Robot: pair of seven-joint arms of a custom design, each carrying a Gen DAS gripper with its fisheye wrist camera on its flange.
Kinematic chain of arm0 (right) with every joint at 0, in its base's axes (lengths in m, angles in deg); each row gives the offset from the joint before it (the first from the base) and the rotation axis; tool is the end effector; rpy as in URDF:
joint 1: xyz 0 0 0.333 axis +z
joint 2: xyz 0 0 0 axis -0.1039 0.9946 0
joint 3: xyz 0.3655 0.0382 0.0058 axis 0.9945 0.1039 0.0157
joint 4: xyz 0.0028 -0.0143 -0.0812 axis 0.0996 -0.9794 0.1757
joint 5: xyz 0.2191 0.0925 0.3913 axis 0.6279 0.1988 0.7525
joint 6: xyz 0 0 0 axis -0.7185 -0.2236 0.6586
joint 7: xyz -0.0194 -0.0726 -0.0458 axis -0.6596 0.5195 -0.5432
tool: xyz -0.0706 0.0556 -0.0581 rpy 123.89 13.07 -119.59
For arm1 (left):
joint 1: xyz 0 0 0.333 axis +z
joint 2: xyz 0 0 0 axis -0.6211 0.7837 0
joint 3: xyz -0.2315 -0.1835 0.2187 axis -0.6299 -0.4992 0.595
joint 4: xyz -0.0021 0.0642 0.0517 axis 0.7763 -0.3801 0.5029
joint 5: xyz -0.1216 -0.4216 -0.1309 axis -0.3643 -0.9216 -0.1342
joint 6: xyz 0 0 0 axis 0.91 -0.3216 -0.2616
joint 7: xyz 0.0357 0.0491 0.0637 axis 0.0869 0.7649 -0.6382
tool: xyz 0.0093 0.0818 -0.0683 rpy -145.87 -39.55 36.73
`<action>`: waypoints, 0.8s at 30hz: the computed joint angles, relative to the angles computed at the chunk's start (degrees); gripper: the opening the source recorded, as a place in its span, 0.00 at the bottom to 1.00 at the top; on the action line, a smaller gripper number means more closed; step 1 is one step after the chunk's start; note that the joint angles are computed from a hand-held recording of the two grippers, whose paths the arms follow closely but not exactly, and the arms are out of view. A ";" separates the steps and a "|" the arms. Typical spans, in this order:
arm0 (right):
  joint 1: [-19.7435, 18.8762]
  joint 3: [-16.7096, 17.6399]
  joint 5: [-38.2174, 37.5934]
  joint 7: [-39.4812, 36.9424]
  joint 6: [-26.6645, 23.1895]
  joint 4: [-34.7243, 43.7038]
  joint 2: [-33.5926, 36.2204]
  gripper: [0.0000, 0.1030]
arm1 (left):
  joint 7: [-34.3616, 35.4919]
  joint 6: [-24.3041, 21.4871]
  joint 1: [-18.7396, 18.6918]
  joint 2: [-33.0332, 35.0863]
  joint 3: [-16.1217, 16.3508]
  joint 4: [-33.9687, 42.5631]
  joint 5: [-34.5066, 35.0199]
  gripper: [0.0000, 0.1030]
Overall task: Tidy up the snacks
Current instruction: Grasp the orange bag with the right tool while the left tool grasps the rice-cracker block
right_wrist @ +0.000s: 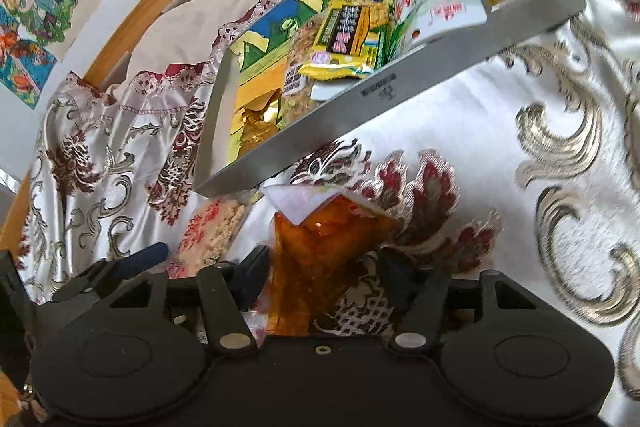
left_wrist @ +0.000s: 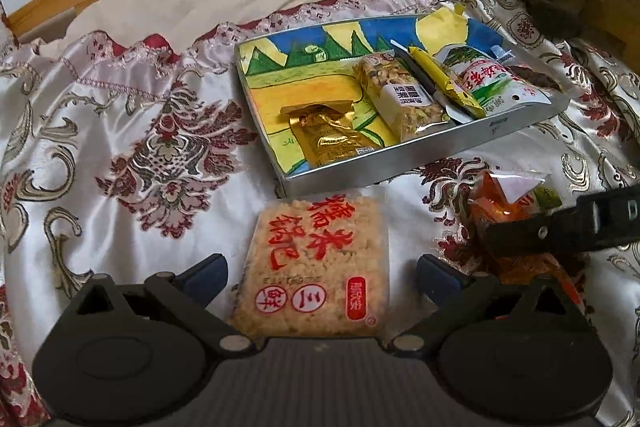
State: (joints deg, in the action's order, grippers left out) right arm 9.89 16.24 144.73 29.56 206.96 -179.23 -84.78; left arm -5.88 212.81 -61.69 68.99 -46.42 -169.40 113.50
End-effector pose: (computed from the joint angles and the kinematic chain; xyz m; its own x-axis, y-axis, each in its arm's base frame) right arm 0.5680 0.1752 0.3585 0.0701 -0.8520 -0.5189 -0.8844 0.1875 -0.4273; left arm 0.5541 -0.3861 0.3541 -0.1674 -0.9858 0.0087 -0.7252 0.1171 -0.6785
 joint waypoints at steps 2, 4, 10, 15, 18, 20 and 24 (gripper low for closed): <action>0.28 0.32 1.00 -0.77 1.01 -0.07 0.22 0.62 | 4.84 1.14 1.69 0.23 -1.49 -0.29 -6.13 0.88; 0.54 0.71 2.95 -3.50 2.26 -0.40 0.03 0.57 | 5.49 2.37 1.64 0.06 -1.09 -0.70 -8.22 0.82; 0.54 0.21 6.66 -9.02 0.74 -1.63 -1.25 0.39 | 8.76 3.18 0.76 -0.70 -0.55 -1.59 -13.15 0.74; 0.92 -0.36 7.27 -11.50 0.45 -3.15 -2.98 0.29 | 7.99 1.96 -0.45 -1.83 -0.66 -2.26 -13.09 0.73; 1.16 -0.76 8.26 -14.11 0.51 -4.33 -4.28 0.21 | 7.00 1.37 -0.91 -2.69 -1.16 -2.80 -13.08 0.73; 1.32 -1.11 10.61 -17.44 0.49 -5.23 -5.42 0.20 | 6.74 0.59 -1.17 -3.15 -1.67 -2.96 -13.16 0.73; 1.44 -2.05 14.55 -22.96 -0.44 -7.08 -7.71 0.19 | 5.98 -0.86 -1.67 -3.92 -2.70 -3.28 -13.10 0.73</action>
